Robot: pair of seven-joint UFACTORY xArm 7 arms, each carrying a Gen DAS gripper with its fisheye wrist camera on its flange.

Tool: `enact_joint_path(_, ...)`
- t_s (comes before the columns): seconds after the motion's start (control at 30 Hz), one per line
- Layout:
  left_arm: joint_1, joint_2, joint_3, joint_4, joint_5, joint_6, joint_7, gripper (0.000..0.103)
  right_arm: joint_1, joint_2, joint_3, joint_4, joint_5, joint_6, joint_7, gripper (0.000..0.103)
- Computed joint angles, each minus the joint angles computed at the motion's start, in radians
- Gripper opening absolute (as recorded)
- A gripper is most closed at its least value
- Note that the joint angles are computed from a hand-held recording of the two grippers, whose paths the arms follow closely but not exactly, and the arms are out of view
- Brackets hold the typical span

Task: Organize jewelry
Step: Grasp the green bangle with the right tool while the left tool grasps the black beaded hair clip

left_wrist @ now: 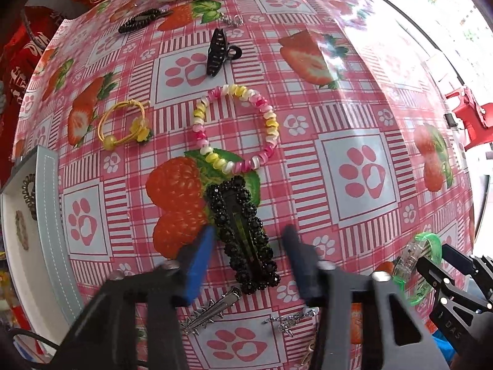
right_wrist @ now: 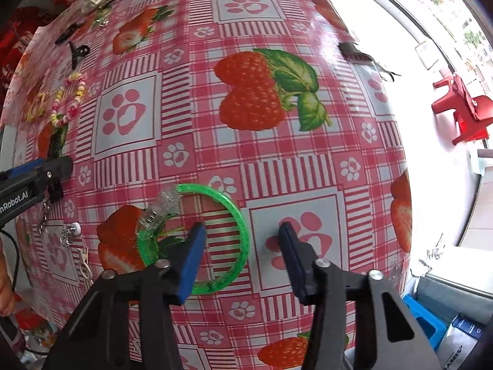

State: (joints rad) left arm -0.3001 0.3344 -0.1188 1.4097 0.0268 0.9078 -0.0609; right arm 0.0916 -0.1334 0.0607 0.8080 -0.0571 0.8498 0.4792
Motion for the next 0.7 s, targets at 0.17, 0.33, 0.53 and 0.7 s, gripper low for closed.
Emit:
enact_joint_path(0.17, 0.019, -0.001, -0.008, 0.004, -0.050, -0.005, 0.029, 0.038, 0.011, 0.009, 0.010, 0.025, -0.008, 0.007, 0.006, 0.012)
enact_joint_path(0.33, 0.041, -0.037, -0.009, -0.026, -0.096, -0.020, 0.061, 0.038, 0.021, 0.028, 0.009, 0.054, 0.010, -0.002, 0.003, 0.007)
enact_joint_path(0.53, 0.059, -0.078, -0.007, -0.046, -0.131, -0.028, 0.089, 0.038, 0.015, 0.010, -0.004, 0.062, 0.070, -0.028, -0.014, 0.007)
enact_joint_path(0.7, 0.090, -0.132, 0.004, -0.066, -0.165, -0.016, 0.132, 0.038, 0.015, 0.012, -0.002, 0.094, 0.093, -0.032, -0.018, 0.007)
